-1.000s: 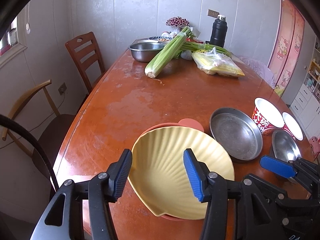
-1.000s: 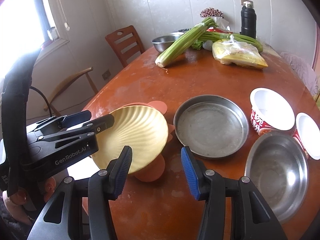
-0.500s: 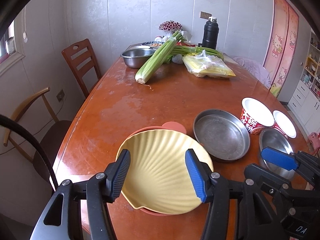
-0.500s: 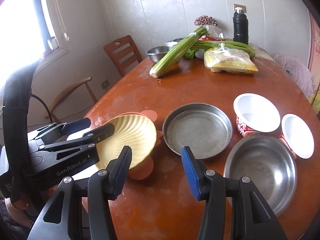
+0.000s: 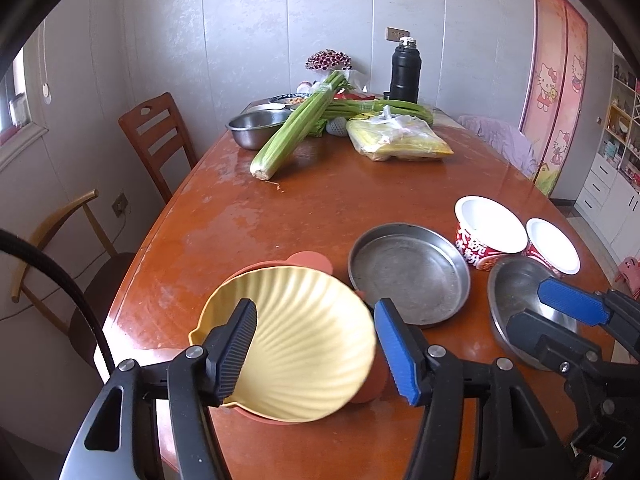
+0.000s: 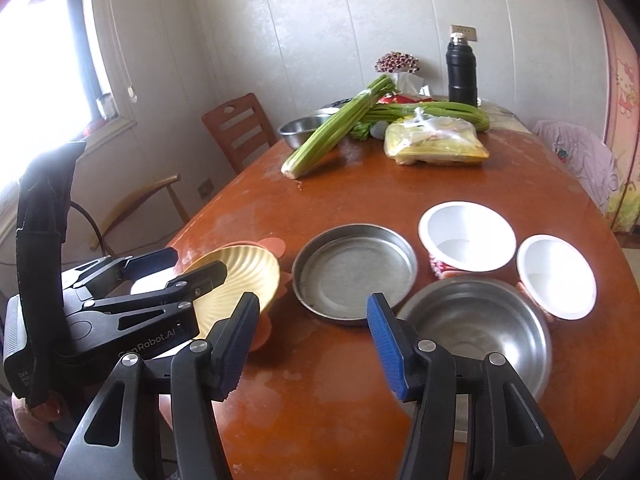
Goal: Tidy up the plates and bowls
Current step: 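Move the right gripper to the rim of the large steel bowl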
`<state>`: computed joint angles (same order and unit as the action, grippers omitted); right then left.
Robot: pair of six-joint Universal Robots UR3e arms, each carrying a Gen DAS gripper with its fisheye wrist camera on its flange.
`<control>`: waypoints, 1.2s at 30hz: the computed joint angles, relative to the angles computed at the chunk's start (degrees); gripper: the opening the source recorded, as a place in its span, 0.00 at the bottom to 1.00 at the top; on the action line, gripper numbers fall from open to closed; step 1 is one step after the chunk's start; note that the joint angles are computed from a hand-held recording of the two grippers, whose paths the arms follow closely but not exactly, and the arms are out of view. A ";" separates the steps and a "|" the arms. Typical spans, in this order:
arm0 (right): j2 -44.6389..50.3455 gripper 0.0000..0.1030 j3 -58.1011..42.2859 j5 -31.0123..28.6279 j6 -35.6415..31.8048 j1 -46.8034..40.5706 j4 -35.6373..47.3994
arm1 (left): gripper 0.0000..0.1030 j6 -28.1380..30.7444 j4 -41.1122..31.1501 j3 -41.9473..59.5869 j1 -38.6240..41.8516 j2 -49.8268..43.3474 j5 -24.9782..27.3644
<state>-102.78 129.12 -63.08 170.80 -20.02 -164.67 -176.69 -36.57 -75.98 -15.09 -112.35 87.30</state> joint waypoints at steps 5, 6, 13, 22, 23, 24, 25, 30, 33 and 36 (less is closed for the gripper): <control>-3.38 0.56 1.86 2.53 -1.92 -4.40 1.80 | 0.60 -0.61 -0.98 2.37 -2.11 -1.15 0.92; -4.50 0.56 2.46 3.14 -2.38 -5.52 2.34 | 0.60 -0.67 -1.18 2.93 -2.55 -1.48 1.14; -9.64 0.56 4.16 6.70 -5.85 -12.53 7.25 | 0.60 -1.30 -2.39 5.99 -4.95 -3.09 1.32; -17.17 0.56 7.01 10.98 -11.62 -25.12 15.79 | 0.60 -1.64 -6.24 12.98 -8.68 -7.63 0.22; -18.26 0.56 7.29 11.55 -12.79 -27.00 17.56 | 0.60 -1.51 -6.79 13.95 -9.11 -8.33 -0.20; -18.73 0.56 7.53 11.83 -13.54 -28.17 18.42 | 0.60 -1.56 -7.11 14.25 -9.34 -8.54 -0.39; -19.12 0.56 7.84 11.86 -14.23 -29.37 19.16 | 0.60 -1.64 -7.82 15.30 -9.78 -9.27 -0.60; -17.72 0.56 8.86 10.62 -16.90 -31.99 19.77 | 0.60 -2.32 -10.88 19.73 -11.40 -12.78 -1.37; -15.83 0.56 9.10 9.90 -18.53 -32.98 20.07 | 0.60 -3.29 -13.27 23.29 -12.39 -15.50 -1.93; -12.63 0.56 9.00 8.59 -18.77 -32.58 18.16 | 0.60 -3.84 -15.31 26.65 -13.09 -17.85 -2.25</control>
